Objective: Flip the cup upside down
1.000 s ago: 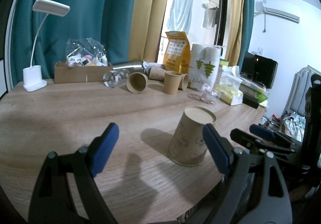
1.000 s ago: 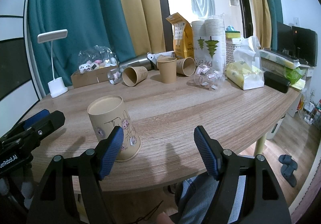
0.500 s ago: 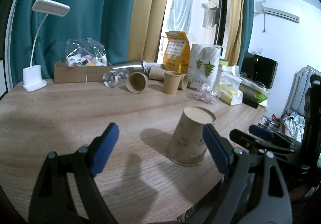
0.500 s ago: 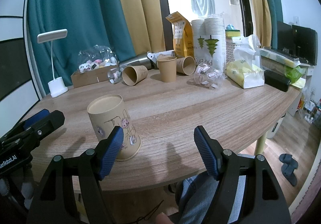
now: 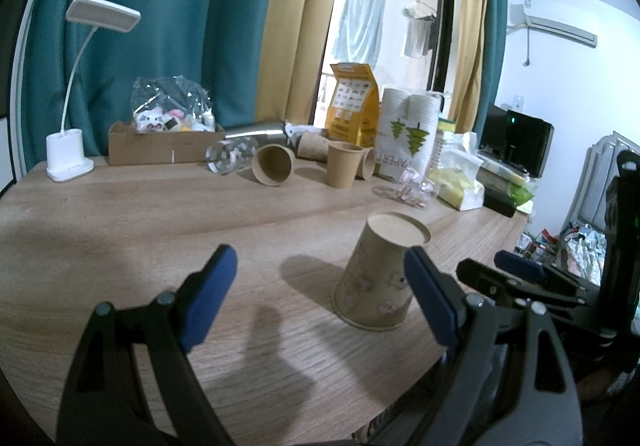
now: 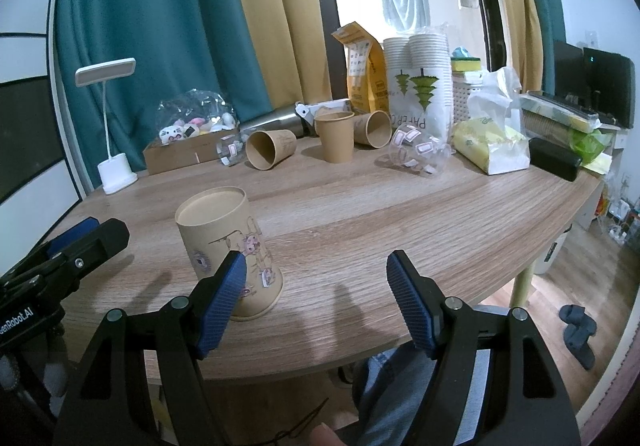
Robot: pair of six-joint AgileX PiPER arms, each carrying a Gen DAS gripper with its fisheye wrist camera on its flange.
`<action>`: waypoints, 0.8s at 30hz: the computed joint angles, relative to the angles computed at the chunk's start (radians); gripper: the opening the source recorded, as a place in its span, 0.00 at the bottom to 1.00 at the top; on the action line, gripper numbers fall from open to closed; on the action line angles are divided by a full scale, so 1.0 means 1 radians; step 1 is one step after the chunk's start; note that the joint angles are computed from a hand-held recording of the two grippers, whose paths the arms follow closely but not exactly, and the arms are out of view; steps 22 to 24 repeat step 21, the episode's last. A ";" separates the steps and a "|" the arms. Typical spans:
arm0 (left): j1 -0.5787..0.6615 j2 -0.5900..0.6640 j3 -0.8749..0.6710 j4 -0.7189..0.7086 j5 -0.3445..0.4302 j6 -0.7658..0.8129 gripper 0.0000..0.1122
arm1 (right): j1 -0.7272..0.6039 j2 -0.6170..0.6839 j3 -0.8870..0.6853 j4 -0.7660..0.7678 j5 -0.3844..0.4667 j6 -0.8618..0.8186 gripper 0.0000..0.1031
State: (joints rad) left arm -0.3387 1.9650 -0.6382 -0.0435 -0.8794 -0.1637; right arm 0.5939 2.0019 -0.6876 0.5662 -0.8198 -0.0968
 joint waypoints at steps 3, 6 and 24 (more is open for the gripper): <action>-0.004 0.000 0.002 -0.004 -0.002 0.002 0.77 | 0.006 0.000 0.000 0.007 -0.002 -0.003 0.74; -0.006 0.000 0.003 -0.008 -0.004 0.003 0.77 | 0.006 0.002 -0.002 0.008 -0.002 -0.002 0.74; 0.024 -0.025 -0.005 0.029 0.029 -0.004 0.77 | 0.015 -0.005 -0.005 -0.030 0.008 0.011 0.74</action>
